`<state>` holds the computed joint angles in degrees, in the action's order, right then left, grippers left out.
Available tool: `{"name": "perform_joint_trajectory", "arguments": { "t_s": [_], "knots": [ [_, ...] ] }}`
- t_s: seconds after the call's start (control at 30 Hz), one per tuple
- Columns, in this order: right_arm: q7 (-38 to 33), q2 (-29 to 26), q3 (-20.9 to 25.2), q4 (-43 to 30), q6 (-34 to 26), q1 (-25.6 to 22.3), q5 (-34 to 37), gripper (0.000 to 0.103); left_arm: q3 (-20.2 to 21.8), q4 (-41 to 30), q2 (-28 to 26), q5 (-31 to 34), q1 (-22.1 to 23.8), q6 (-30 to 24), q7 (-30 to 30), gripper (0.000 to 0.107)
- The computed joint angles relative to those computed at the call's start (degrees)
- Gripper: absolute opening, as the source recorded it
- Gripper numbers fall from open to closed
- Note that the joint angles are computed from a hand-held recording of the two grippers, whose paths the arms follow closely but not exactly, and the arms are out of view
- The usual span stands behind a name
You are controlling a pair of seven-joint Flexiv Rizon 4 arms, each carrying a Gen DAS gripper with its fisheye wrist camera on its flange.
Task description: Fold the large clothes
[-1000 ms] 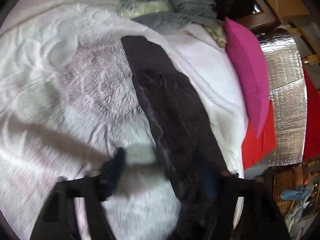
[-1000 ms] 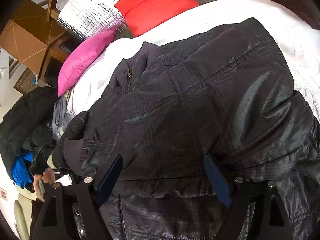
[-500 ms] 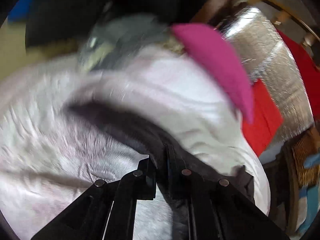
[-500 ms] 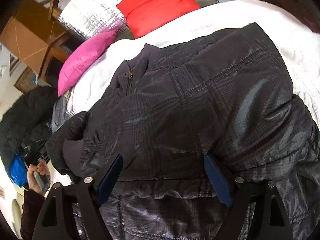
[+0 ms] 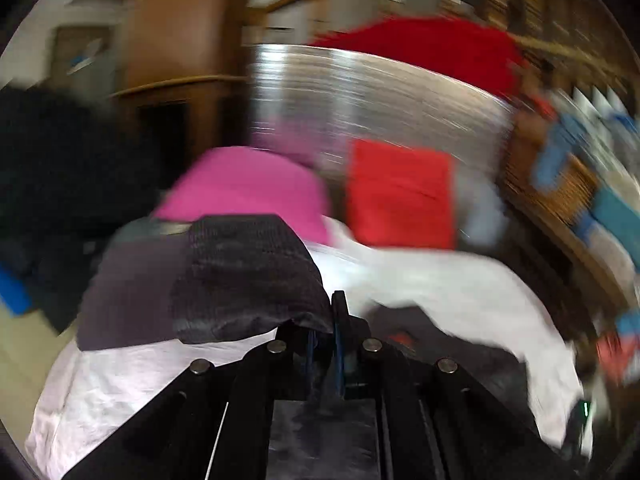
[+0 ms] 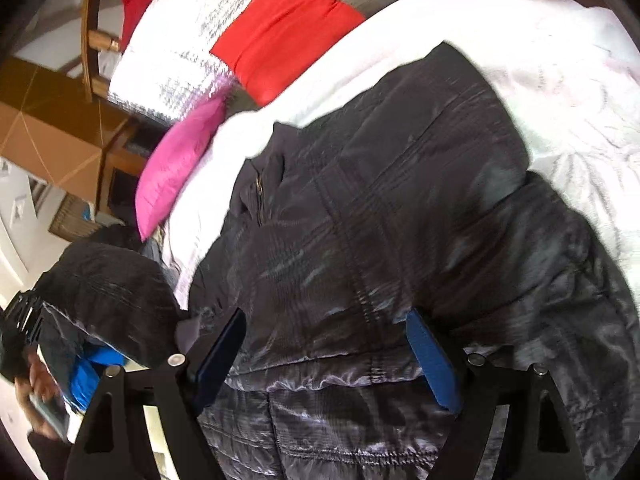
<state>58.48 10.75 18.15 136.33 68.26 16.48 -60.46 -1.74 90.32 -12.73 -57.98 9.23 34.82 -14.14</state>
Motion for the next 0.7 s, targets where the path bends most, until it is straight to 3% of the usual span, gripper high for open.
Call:
{"name": "perform_joint_trajectory", "arguments": {
  "t_s": [0.17, 0.23, 0.3, 0.37, 0.47, 0.5, 0.53, 0.57, 0.63, 0.7],
  "knots": [
    [3.64, 6.35, 1.35, 3.53, -2.14, -1.95, 0.28, 0.085, 1.73, 14.73, 9.03, 8.21, -5.41, -4.03, 4.02, 0.009],
    [4.9, 9.03, 2.22, 5.14, -3.14, -2.8, 1.37, 0.085, 2.53, 18.5, 10.27, 15.39, -7.08, -6.22, 4.39, 0.025],
    [5.94, 10.75, 2.7, 6.42, -2.67, -3.76, 1.92, 0.085, 3.2, 22.64, 11.17, 21.04, -8.41, -4.0, 5.16, 0.041],
    [5.78, 11.45, 3.15, 6.88, -2.12, -4.41, 2.38, 0.085, 4.12, 26.75, 11.8, 21.13, -8.74, 0.07, 8.71, 0.041],
    [0.91, 10.96, 4.12, 5.49, -4.88, -3.2, 5.93, 0.085, 6.2, 27.83, 12.3, 13.68, -6.53, -2.63, 13.85, 0.044],
    [-1.83, 10.46, 4.5, 4.47, -6.98, -2.28, 7.76, 0.085, 6.81, 26.49, 11.56, 9.61, -5.26, -5.23, 14.95, 0.056],
    [-3.25, 10.12, 4.76, 3.9, -8.14, -1.81, 8.61, 0.085, 7.29, 25.95, 11.03, 4.83, -4.05, -6.34, 16.16, 0.075],
    [-5.65, 9.29, 5.13, 2.66, -10.32, -0.92, 9.91, 0.085, 7.28, 26.14, 10.48, -1.35, -3.35, -4.44, 17.46, 0.082],
    [-9.77, 6.55, 5.66, -0.5, -14.55, 0.74, 10.81, 0.085, 5.58, 26.29, 8.52, -12.3, -3.92, 6.55, 19.51, 0.087],
    [-14.87, 3.44, 5.7, -3.93, -18.71, 2.86, 10.69, 0.085, 4.45, 23.91, 4.83, -12.76, -4.0, 13.57, 16.44, 0.087]
  ]
}}
